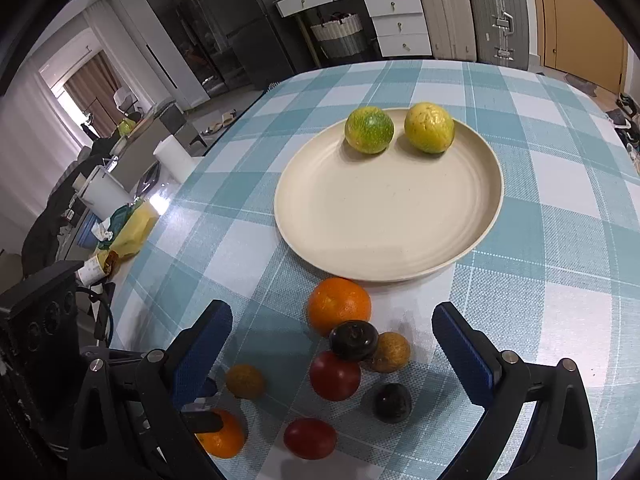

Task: Organize fruits
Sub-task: 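Grasp the large orange with the left gripper, then lift the orange with the left gripper while the right gripper grasps a small mandarin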

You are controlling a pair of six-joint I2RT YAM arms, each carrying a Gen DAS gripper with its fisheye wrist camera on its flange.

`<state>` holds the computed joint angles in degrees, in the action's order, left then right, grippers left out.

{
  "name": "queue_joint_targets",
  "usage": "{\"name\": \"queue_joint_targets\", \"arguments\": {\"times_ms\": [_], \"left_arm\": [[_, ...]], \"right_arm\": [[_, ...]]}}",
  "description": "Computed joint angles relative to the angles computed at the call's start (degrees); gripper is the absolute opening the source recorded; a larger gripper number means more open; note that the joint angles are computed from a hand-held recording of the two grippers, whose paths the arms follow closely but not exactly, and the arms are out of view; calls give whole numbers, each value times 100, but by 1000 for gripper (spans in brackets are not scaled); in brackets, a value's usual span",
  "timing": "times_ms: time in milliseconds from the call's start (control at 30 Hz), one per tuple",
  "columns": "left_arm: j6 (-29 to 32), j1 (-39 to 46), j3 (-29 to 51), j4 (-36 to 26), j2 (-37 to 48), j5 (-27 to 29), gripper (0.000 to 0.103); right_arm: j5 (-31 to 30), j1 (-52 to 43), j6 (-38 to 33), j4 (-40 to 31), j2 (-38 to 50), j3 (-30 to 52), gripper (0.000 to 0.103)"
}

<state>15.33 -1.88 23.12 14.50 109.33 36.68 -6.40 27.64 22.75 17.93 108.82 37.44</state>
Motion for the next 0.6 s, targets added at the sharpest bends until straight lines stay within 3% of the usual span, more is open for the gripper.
{"name": "queue_joint_targets", "arguments": {"times_ms": [67,200,600], "left_arm": [[-29,-91,-58,43,-51,-72,27],[-77,-221,-122,79,-34,-190,42],[-21,-504,-345,93,-33,-209,43]], "right_arm": [[-2,-12,-27,-18,8,11,103],[-1,-41,-77,-92,-29,25,103],[-79,-38,-204,-309,20,195,103]]}}
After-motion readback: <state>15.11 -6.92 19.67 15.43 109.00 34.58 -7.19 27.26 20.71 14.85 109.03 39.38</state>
